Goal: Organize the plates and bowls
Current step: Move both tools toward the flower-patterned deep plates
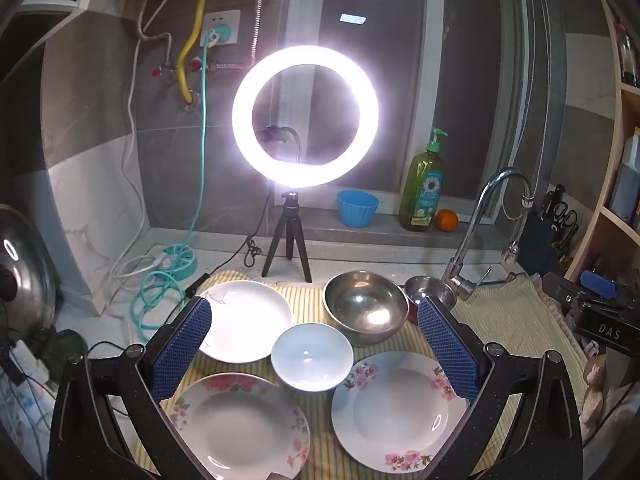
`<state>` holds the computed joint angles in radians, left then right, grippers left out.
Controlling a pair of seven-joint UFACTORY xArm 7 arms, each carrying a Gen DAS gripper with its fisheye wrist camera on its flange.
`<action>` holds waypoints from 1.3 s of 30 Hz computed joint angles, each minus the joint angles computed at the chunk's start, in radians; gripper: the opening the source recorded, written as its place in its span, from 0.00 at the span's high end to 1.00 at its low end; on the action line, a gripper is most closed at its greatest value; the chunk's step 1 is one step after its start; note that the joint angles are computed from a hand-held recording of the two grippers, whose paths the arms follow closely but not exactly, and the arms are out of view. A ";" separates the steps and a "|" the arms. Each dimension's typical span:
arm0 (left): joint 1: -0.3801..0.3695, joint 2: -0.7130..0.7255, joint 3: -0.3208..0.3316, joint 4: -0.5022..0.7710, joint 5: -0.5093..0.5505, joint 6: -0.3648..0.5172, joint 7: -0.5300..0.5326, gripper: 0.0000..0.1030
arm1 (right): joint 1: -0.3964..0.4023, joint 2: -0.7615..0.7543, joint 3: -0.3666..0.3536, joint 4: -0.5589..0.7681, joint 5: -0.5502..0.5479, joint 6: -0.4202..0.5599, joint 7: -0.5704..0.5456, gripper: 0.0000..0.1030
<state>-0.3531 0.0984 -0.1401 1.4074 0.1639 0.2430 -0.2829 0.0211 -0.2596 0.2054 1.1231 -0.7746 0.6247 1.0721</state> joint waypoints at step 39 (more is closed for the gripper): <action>-0.012 0.011 0.000 0.000 0.015 0.003 -0.019 0.01 | 0.007 0.024 -0.009 0.004 -0.028 -0.014 0.030 0.00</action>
